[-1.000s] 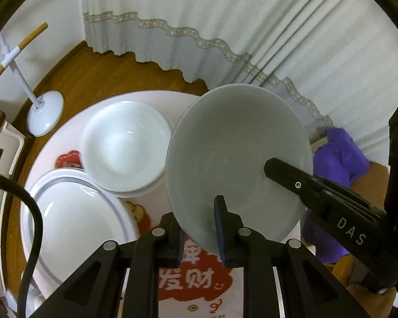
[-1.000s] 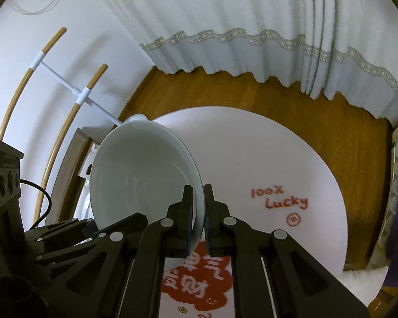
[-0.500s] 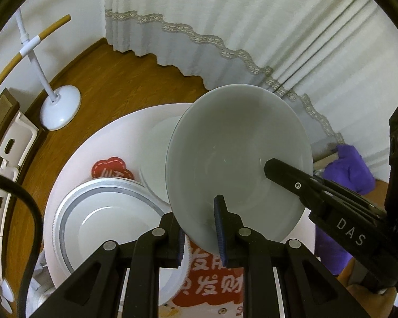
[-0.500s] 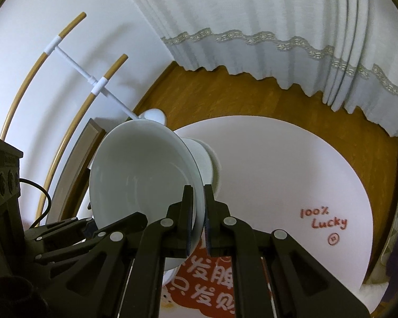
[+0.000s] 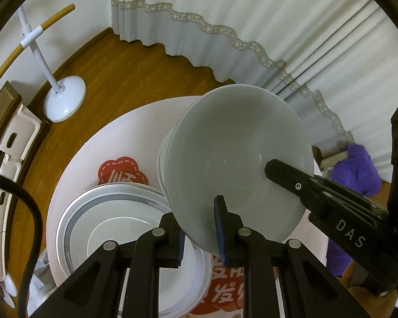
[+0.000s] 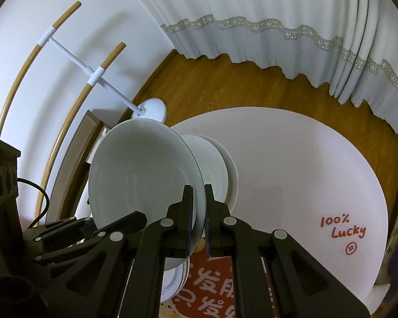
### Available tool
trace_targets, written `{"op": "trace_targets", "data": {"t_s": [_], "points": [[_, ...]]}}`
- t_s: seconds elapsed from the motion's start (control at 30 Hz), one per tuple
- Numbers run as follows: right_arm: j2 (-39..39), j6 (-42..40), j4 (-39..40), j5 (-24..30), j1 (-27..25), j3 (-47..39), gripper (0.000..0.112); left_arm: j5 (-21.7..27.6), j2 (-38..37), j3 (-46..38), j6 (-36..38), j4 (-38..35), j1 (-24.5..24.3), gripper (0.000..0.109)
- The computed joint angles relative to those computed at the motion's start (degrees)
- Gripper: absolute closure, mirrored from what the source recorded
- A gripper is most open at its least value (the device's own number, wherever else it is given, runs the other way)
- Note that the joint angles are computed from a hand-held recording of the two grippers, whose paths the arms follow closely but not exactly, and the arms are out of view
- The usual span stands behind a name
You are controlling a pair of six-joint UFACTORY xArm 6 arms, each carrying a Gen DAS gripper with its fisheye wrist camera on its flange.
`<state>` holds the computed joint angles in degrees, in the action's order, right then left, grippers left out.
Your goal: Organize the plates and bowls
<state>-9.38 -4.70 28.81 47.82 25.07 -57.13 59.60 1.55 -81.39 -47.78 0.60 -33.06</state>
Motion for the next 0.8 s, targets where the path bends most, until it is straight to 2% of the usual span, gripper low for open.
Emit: {"op": "trace_targets", "data": {"t_s": [0.57,0.8], "points": [[3.0,0.6,0.6,0.3,0.0,-0.6,0.106,-0.8,4.7,-1.9,3.7,-2.5,2.3,0.092],[3.9,1.4,0.8,0.5,-0.2,-1.0,0.105,0.5,6.5,-3.9,4.6,-2.8,2.5,0.092]]}}
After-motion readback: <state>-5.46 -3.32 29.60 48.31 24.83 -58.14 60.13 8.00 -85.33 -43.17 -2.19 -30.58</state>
